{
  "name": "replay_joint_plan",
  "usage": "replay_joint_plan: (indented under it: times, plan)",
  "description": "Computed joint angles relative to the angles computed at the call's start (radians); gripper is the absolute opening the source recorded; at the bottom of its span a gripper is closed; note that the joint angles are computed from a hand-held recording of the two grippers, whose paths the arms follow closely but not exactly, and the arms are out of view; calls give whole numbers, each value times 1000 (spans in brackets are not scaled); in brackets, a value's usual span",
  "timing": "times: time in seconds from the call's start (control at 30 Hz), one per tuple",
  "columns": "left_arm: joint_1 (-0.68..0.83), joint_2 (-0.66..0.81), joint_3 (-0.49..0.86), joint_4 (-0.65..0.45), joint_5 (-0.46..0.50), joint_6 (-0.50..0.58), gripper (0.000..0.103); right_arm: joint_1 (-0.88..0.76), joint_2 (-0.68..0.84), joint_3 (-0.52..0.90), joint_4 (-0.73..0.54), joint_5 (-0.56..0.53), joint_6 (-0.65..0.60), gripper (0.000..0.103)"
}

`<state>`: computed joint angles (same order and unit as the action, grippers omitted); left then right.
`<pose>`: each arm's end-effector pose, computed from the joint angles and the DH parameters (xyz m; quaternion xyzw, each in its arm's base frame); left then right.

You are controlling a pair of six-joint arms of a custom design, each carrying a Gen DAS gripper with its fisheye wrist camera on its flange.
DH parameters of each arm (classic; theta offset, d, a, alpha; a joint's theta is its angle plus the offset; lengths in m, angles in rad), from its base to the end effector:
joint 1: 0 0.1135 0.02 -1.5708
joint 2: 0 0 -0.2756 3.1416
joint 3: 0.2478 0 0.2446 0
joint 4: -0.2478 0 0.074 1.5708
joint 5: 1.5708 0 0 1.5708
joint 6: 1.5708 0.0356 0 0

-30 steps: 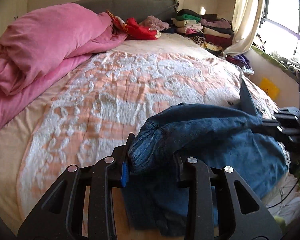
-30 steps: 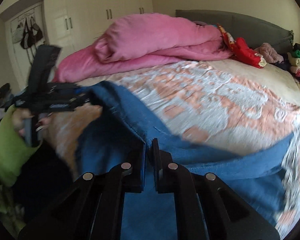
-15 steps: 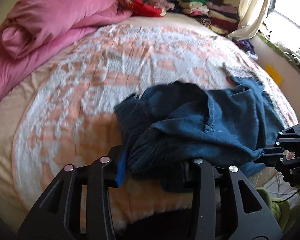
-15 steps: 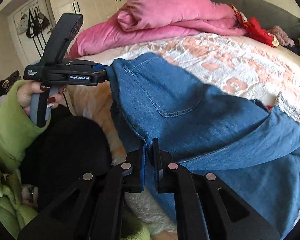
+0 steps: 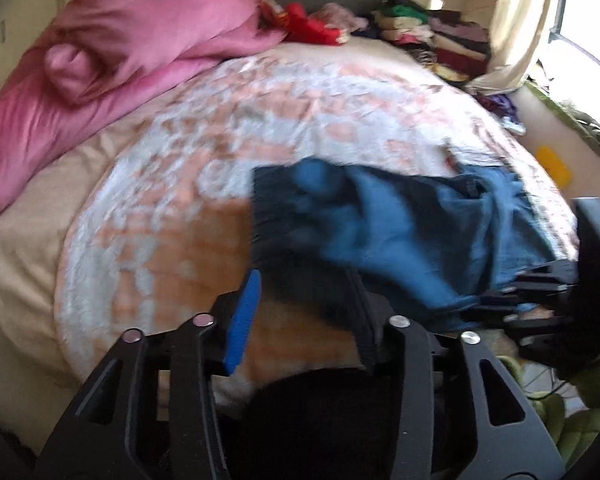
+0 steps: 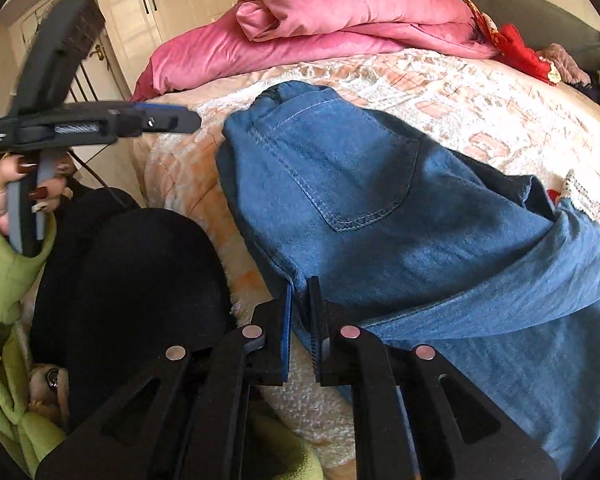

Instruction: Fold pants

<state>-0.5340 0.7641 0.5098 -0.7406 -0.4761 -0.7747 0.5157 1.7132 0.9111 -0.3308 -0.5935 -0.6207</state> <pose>0.1143 -0.0486 0.2140 -0.1783 0.9170 0.0114 0.3566 0.2607 0.1707 0.1638 -0.5558 0.7526 0.2741 0.2224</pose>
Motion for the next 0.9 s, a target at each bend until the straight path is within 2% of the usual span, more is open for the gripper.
replay_joint_plan:
  times: [0.13, 0.2, 0.27, 0.33, 0.4, 0.5, 0.6, 0.8, 0.83, 0.9]
  plan:
    - [65, 186, 2, 183, 86, 101, 31, 17, 4, -5, -1, 11, 7, 11]
    - [137, 299, -11, 266, 135, 142, 29, 12, -1, 1, -40, -7, -8, 20]
    - [173, 344, -30, 318, 167, 159, 29, -5, -26, 1, -68, -31, -28, 23]
    - [149, 348, -35, 321, 141, 154, 29, -26, -43, 7, -70, -63, -17, 24]
    - [142, 353, -35, 319, 134, 151, 29, -37, -33, 27, -48, -86, 39, 34]
    - [135, 355, -37, 320, 127, 143, 29, -2, -1, 27, 16, 3, 89, 36]
    - [138, 353, -39, 321, 133, 147, 29, 35, 69, 44, 14, 105, 117, 37]
    - [97, 345, -15, 270, 108, 102, 29, 7, 46, 32, 6, 58, 119, 39]
    - [86, 342, -10, 263, 100, 95, 29, -5, 25, 26, 5, 42, 120, 41]
    - [58, 330, 4, 235, 80, 75, 30, -22, -9, 18, 11, 28, 126, 51]
